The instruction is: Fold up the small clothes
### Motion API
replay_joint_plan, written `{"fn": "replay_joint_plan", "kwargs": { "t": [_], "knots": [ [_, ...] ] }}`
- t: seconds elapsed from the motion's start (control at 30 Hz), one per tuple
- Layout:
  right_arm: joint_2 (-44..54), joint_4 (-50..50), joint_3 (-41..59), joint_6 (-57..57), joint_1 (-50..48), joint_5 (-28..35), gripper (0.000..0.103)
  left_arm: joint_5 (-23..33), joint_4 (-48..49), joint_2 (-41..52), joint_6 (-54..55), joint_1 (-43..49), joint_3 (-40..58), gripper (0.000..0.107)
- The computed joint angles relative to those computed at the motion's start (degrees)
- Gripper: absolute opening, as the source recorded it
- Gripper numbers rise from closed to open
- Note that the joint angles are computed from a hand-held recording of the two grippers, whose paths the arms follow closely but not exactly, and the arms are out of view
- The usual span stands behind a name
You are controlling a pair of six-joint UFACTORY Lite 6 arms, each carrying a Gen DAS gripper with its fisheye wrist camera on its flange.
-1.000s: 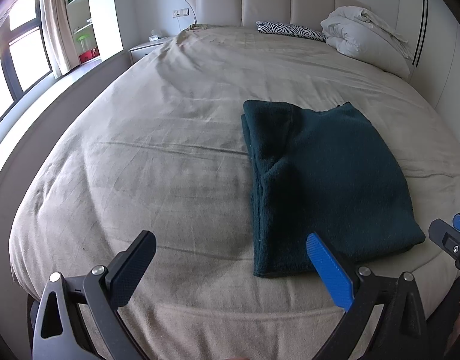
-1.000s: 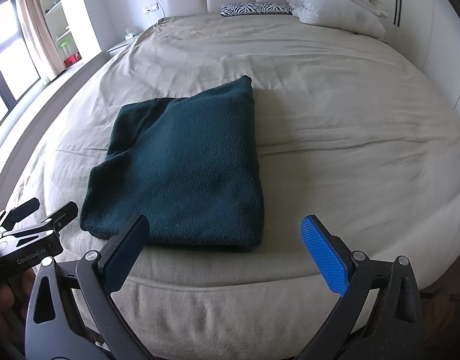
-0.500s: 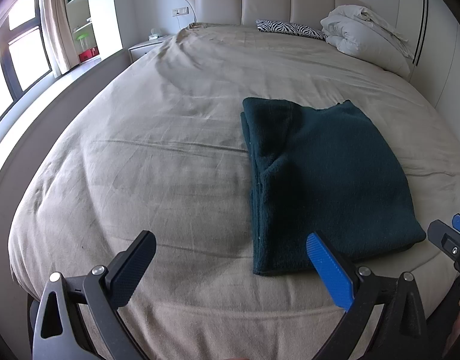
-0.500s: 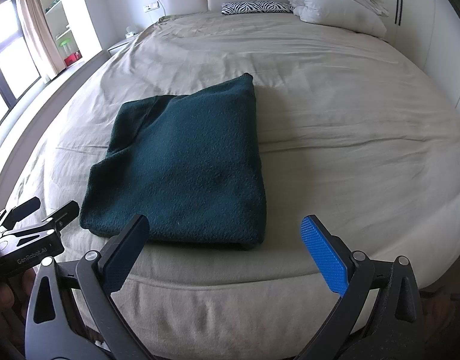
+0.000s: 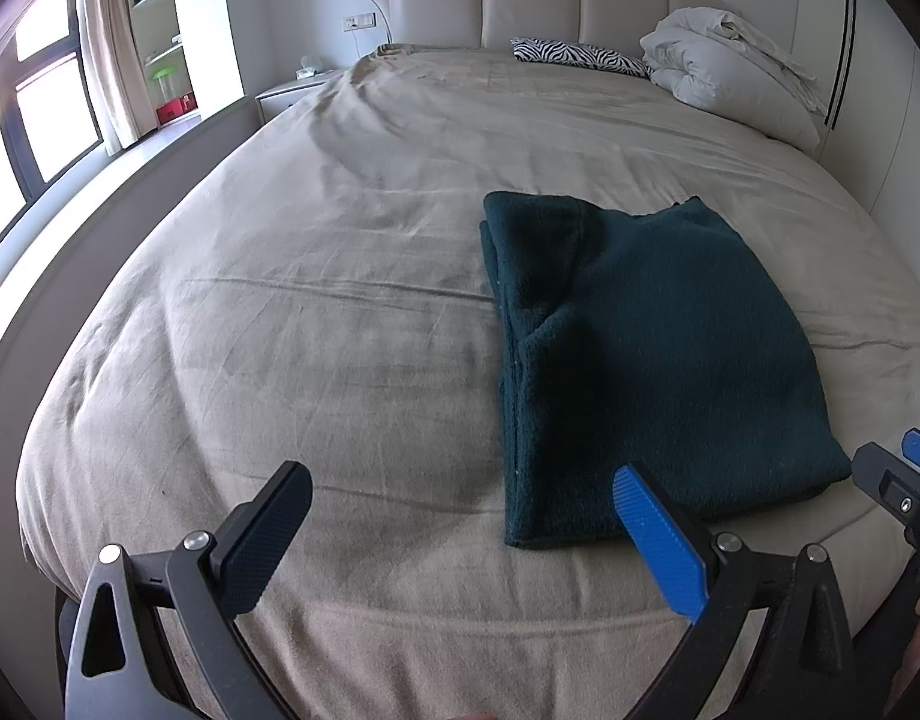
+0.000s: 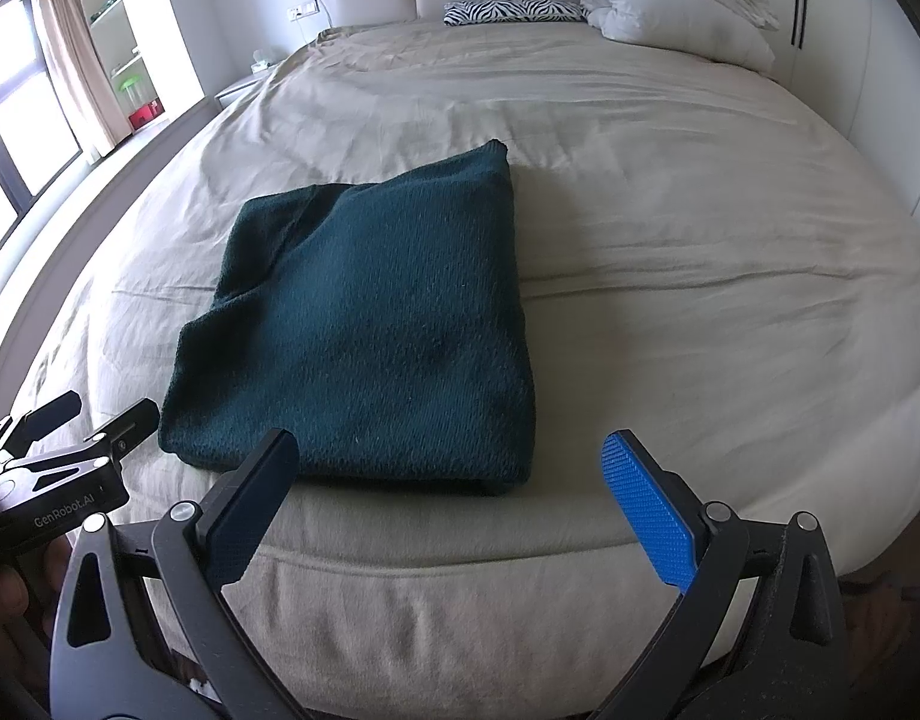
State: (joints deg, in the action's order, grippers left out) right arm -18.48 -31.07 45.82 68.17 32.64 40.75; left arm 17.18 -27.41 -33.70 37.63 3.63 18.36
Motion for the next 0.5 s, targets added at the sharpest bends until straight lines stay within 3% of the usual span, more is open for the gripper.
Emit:
{"fn": "replay_joint_plan", "kwargs": {
  "t": [0.5],
  "knots": [
    [-0.05,-0.03,0.02,0.26,0.20,0.15,0.103,0.19,-2.14,0.33,2.89,0.82,-0.18,0.103]
  ]
}}
